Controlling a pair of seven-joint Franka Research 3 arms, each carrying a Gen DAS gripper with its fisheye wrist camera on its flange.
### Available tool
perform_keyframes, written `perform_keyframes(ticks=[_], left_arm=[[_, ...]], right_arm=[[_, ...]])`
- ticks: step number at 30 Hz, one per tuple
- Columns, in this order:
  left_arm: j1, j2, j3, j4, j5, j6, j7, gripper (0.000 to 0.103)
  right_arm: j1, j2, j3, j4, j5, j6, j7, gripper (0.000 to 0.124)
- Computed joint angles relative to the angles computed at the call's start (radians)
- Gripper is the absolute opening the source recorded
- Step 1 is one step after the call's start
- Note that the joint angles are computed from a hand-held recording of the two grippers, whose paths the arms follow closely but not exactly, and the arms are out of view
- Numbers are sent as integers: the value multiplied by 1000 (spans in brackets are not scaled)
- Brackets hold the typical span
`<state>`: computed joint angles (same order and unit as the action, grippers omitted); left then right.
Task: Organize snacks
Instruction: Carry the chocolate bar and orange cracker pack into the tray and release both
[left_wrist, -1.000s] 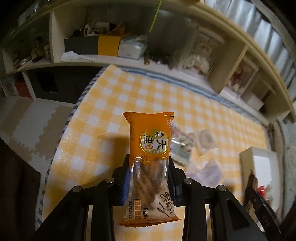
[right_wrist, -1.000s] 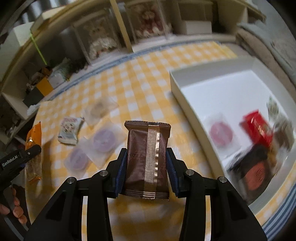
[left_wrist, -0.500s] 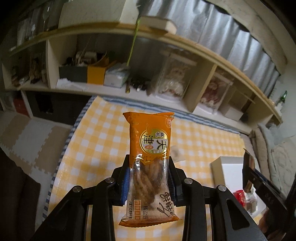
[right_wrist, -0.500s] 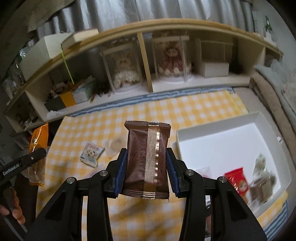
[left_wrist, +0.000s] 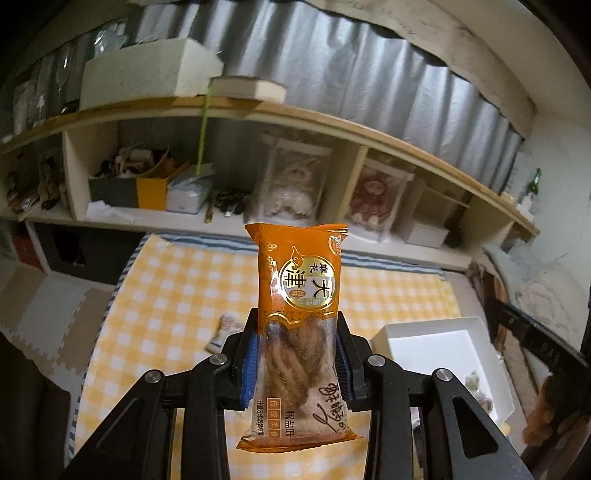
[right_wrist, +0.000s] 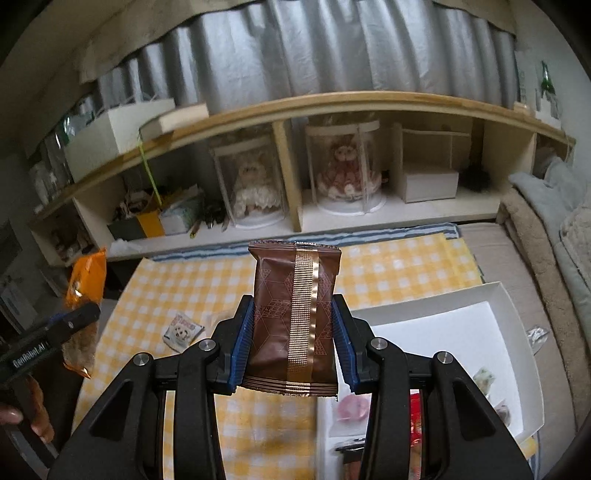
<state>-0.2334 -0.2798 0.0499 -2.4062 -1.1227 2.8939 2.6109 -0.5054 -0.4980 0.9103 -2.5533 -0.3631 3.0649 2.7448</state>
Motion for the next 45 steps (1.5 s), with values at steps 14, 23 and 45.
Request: perform_keyframes(ticks=[14, 23, 45], left_arm=[[-92, 124, -103, 112, -33, 3, -82, 35], [-41, 356, -257, 295, -5, -31, -179, 35], [-60, 1102, -408, 1007, 461, -173, -829, 36]], right_arm=[[115, -121, -266, -189, 98, -3, -166, 41], [117, -121, -362, -267, 119, -33, -251, 42], [-14, 150, -400, -248, -9, 10, -297, 42]])
